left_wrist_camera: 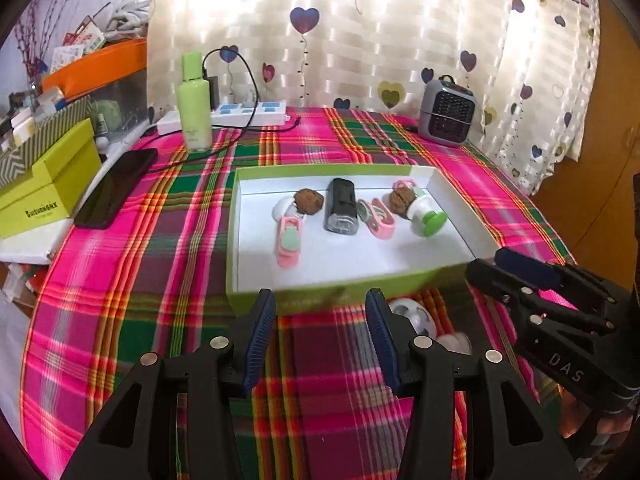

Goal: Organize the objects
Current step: 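Withdraw both grippers from the lid toward the white ball and cap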

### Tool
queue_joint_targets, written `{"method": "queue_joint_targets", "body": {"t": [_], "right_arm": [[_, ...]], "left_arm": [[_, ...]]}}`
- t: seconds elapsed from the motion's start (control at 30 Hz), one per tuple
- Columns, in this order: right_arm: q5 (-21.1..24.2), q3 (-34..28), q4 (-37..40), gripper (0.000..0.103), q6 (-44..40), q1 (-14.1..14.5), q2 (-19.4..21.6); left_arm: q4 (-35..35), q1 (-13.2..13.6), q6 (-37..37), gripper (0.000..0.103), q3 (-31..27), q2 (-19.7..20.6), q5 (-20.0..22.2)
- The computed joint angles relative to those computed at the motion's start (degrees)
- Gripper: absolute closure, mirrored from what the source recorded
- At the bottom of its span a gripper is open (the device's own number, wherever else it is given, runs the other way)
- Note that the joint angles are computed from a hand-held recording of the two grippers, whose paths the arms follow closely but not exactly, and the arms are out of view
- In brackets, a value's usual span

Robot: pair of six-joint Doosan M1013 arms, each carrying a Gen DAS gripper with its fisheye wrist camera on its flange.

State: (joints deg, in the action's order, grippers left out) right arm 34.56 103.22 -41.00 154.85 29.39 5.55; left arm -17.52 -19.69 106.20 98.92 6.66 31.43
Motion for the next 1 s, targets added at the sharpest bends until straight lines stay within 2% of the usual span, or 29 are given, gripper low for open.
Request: {"method": "queue_joint_targets", "body": {"t": [0.37, 0.57, 0.8, 1.0], "right_arm": [[-0.65, 1.57, -1.25, 0.063, 2.3, 1.77, -1.04], [-2.8, 3.35, -1.79, 0.063, 4.67, 2.45, -1.99], [-3.89, 4.01, 3.17, 0.063, 1.44, 2.45, -2.05], [-4.21, 3.93, 5.5, 0.063, -0.41, 2.36, -1.8]], "left_arm": [[-2.08, 0.02, 1.75, 0.057, 2.48, -1.97, -0.4], [-1.83, -0.03, 1.11, 0.057, 4.25, -2.8, -1.26], [-0.6, 0.05, -0.26, 0.057, 5.17, -2.85, -0.83], [-3.4, 0.89, 1.74, 0.057, 5.72, -2.85, -0.65]]}}
